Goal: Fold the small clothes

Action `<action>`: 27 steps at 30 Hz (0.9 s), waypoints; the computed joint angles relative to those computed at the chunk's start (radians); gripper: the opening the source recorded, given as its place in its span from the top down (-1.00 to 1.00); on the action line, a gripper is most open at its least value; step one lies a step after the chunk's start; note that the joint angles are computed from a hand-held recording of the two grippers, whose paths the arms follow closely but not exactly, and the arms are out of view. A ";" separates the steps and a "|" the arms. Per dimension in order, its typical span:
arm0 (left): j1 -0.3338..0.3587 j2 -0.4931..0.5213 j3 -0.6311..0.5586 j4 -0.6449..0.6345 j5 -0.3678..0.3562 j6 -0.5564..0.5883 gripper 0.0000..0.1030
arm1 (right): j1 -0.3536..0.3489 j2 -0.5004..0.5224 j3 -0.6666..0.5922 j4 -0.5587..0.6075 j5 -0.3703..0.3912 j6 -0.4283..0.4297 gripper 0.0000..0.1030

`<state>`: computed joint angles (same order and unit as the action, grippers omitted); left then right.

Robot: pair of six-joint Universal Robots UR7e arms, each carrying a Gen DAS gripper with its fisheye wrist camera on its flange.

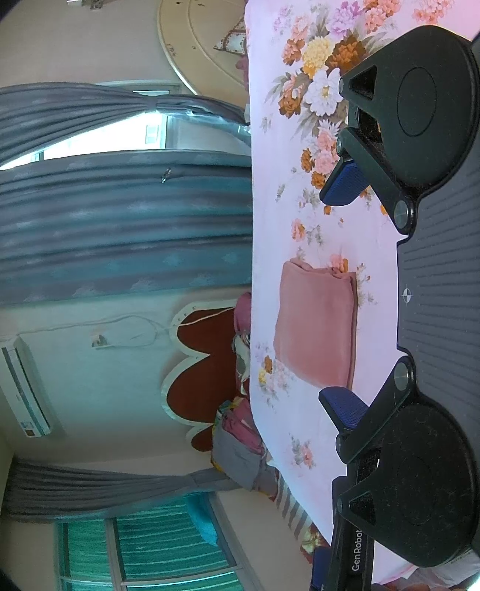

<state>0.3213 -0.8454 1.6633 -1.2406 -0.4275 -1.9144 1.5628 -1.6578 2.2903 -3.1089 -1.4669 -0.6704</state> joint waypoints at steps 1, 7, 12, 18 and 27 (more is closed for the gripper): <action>0.001 0.000 0.000 -0.001 0.000 0.002 -0.99 | -0.001 0.002 -0.001 0.001 0.000 0.000 -0.99; 0.022 0.003 -0.002 -0.041 0.007 0.046 -0.99 | -0.002 0.026 -0.018 0.005 -0.004 0.001 -0.99; 0.044 0.002 -0.001 -0.086 0.014 0.090 -0.99 | -0.001 0.053 -0.035 0.006 -0.013 0.008 -0.99; 0.080 0.002 0.006 -0.180 0.021 0.178 -0.99 | 0.003 0.100 -0.064 0.004 -0.028 0.014 -0.99; 0.165 -0.018 0.137 -0.679 0.120 0.540 -0.99 | 0.007 0.219 -0.135 -0.013 -0.090 0.035 -0.99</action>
